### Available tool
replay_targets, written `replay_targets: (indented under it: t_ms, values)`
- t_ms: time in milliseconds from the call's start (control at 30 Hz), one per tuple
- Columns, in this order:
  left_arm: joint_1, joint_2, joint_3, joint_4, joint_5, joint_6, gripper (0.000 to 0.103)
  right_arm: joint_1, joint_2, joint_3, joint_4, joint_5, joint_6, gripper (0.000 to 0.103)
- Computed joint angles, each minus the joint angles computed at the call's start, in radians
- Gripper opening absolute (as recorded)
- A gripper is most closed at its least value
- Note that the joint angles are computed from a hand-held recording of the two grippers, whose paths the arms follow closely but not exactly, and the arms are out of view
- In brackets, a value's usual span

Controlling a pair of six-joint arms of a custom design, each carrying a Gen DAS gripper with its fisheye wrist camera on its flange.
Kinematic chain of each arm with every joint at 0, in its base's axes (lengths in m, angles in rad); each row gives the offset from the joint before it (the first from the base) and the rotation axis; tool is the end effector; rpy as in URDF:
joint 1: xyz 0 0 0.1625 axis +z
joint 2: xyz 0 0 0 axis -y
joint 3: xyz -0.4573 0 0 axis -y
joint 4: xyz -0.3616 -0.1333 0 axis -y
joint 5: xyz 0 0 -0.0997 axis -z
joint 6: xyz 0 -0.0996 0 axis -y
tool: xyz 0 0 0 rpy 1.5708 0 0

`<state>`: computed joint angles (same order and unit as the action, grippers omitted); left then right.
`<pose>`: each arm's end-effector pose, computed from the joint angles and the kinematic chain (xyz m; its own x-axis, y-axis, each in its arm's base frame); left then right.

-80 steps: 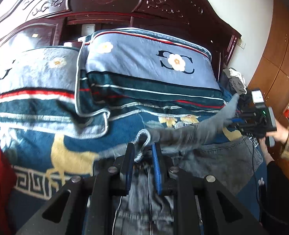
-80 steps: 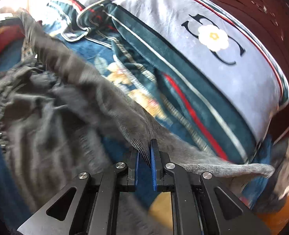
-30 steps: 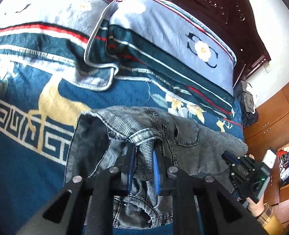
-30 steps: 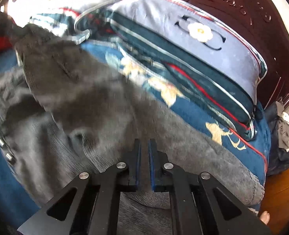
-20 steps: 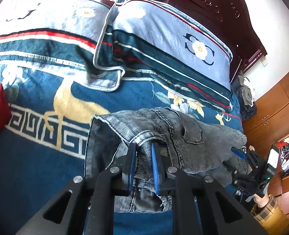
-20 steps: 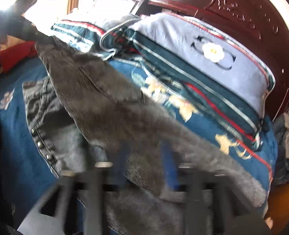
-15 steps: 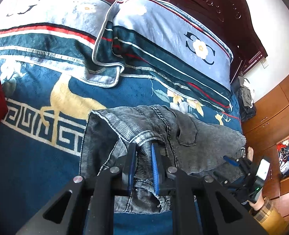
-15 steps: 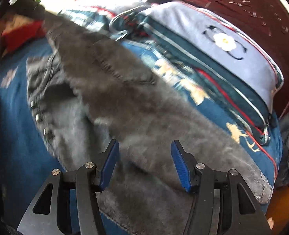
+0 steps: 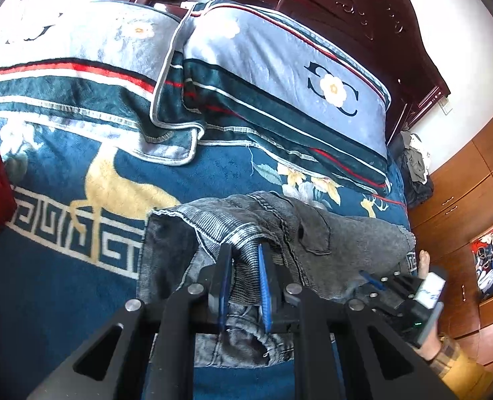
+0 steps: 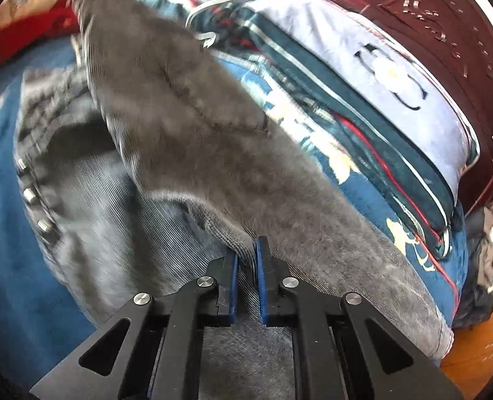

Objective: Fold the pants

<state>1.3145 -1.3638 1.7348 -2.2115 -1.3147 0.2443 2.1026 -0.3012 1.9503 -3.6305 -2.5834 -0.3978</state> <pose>0.0132 -0.5749 0.4126 -0.8655 0.4001 -0.3013 0.4676 0.8612 -0.1995 0.3062 -0.4242 -0.0709 -0.3990 -0.2847 0.8716 -0.6720 0.7375 -0.0667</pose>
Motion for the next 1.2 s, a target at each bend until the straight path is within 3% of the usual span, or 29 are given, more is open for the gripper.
replay_targets:
  t_ms: [233,467,567,700,967,1200]
  values:
    - [0.008,-0.046,-0.028,0.074,0.02,0.048,0.017,0.061,-0.07,0.072,-0.001,0.077,0.098,0.009]
    - [0.035,-0.005,-0.016,0.221,0.192,0.087,0.017,0.061,-0.031,0.082,0.109,0.123,0.172,0.009]
    - [0.064,0.027,-0.019,0.267,0.23,0.071,0.017,0.044,-0.006,0.081,0.13,0.133,0.198,0.009]
    - [0.073,0.031,-0.006,0.261,0.242,0.075,0.017,0.044,0.006,0.084,0.109,0.129,0.193,0.009]
    - [0.065,-0.024,-0.025,0.251,0.176,0.099,0.017,0.09,-0.028,0.107,-0.011,0.144,0.206,0.009]
    - [0.083,0.038,0.011,0.25,0.273,0.045,0.02,0.05,0.003,0.107,0.087,0.156,0.259,0.009]
